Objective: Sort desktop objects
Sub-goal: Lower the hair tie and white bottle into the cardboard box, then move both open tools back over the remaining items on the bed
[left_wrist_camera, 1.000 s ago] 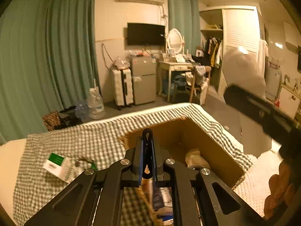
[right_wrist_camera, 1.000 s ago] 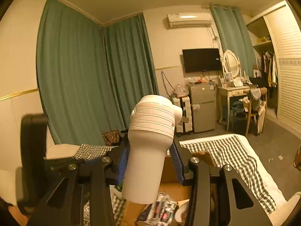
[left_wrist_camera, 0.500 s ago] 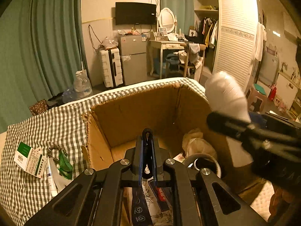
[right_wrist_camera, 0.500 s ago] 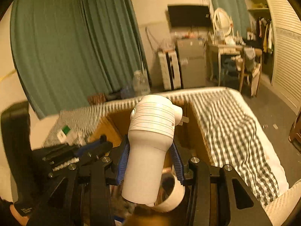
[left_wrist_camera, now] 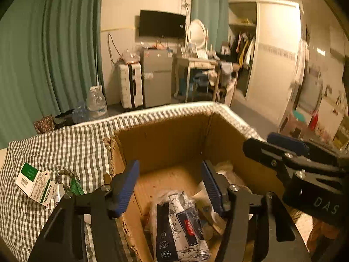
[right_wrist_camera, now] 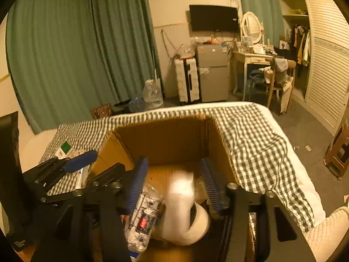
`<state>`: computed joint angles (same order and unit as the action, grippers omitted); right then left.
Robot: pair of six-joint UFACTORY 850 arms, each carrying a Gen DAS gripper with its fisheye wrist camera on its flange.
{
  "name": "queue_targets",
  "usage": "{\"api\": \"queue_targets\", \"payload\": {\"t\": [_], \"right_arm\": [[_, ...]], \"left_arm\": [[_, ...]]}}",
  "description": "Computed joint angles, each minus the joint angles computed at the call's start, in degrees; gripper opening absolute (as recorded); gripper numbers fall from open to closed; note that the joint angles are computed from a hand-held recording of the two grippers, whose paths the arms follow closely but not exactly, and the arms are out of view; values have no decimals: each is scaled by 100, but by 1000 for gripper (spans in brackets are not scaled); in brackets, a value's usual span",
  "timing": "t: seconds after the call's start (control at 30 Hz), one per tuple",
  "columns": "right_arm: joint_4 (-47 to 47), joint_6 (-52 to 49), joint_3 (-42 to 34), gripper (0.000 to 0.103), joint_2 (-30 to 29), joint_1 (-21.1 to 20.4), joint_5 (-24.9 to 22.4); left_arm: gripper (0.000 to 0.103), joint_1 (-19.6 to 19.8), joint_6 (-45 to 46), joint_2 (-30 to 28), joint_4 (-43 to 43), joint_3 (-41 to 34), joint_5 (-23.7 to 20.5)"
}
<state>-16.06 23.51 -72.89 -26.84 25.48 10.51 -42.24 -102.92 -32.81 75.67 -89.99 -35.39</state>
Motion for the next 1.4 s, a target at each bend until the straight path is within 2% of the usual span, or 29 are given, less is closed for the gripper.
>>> {"api": "queue_targets", "payload": {"t": [0.07,0.2,0.33,0.53,0.63,0.7,0.93,1.13,1.23,1.4], "right_arm": [[255,-211,64,60,101,5,104],[1452,-1313,325,61,416,101,374],[1821,-1526,584,65,708,132,655],[1744,-1093,985,83,1157,195,1067],[1802,-1059,1136,92,1341,250,1300],[1899,-1064,1240,103,1456,309,1498],[1994,-1169,1351,103,1610,653,1877],[2161,-1611,1314,103,1526,1113,1834],[2135,-1649,1192,103,1406,1372,1655],[2880,-2553,1062,103,1277,1716,1485]], "left_arm": [[62,-22,-117,115,90,71,-68],[67,-75,-349,396,270,263,-175],[73,-134,-575,708,478,523,-348],[89,-255,-743,1162,639,890,-713],[103,-306,-724,1468,713,1154,-1005],[103,-327,-664,1691,684,1343,-1219],[103,-343,-421,2421,588,1947,-1839],[103,-315,-299,3106,550,2533,-2235],[103,-253,-305,3435,469,2800,-2342],[103,-78,-277,4034,465,3252,-2432]]}}
